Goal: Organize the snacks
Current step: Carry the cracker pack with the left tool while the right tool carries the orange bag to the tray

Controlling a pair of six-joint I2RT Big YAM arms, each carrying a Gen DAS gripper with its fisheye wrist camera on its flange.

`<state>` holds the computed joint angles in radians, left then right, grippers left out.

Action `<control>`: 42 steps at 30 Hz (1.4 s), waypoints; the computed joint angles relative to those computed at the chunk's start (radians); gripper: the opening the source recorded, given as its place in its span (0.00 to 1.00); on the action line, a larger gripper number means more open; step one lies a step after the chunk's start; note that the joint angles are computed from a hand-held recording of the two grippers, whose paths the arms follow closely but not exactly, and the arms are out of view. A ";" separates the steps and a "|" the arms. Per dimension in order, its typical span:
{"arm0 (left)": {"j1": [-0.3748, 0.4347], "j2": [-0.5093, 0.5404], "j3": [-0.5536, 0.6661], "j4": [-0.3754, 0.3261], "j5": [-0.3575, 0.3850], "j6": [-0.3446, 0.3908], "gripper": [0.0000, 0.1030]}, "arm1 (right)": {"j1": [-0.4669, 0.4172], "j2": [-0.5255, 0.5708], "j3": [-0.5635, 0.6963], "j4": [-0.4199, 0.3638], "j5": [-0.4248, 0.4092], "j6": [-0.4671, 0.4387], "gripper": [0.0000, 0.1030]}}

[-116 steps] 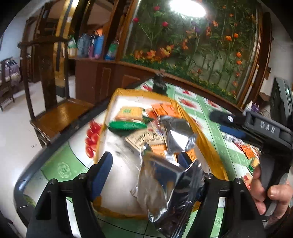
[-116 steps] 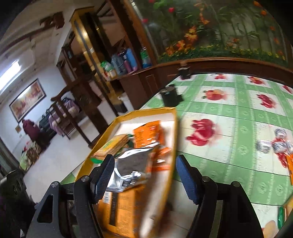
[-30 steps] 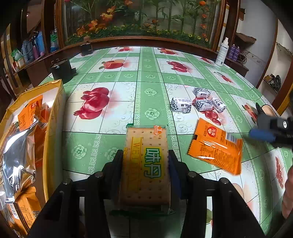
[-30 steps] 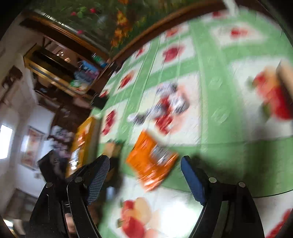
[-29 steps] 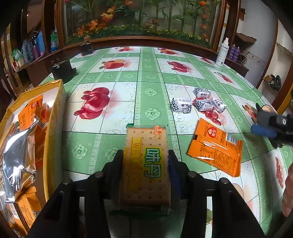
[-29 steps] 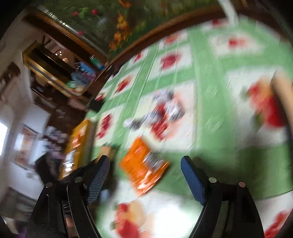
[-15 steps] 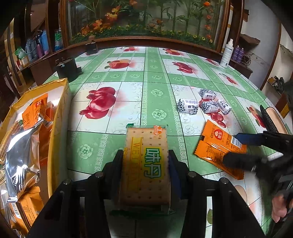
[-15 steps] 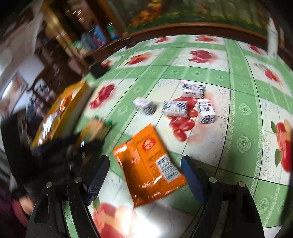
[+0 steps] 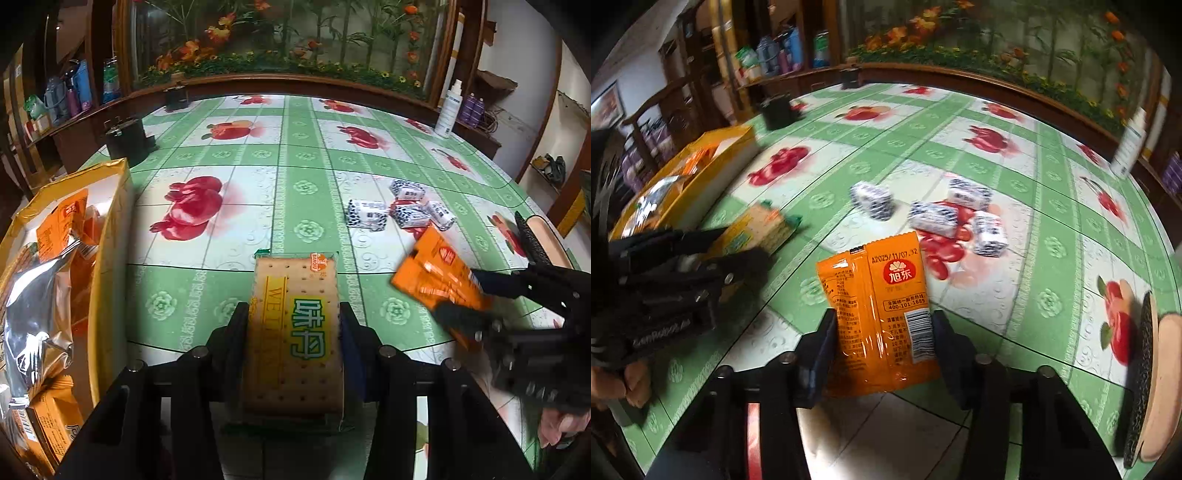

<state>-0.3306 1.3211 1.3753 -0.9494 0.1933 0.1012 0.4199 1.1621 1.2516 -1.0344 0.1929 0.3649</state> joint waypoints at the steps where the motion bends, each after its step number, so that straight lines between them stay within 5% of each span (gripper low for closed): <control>1: 0.001 -0.001 -0.001 0.002 0.011 0.000 0.44 | -0.006 0.000 0.000 0.010 -0.001 0.021 0.49; 10: -0.003 -0.014 -0.008 0.024 0.036 0.002 0.44 | -0.017 -0.018 -0.009 0.064 0.015 0.119 0.49; 33: -0.005 -0.027 -0.019 0.053 0.056 0.005 0.44 | -0.034 -0.032 -0.022 0.095 0.040 0.179 0.49; 42: 0.017 -0.093 -0.034 0.046 0.150 -0.013 0.44 | 0.008 -0.065 -0.027 0.125 0.075 0.263 0.49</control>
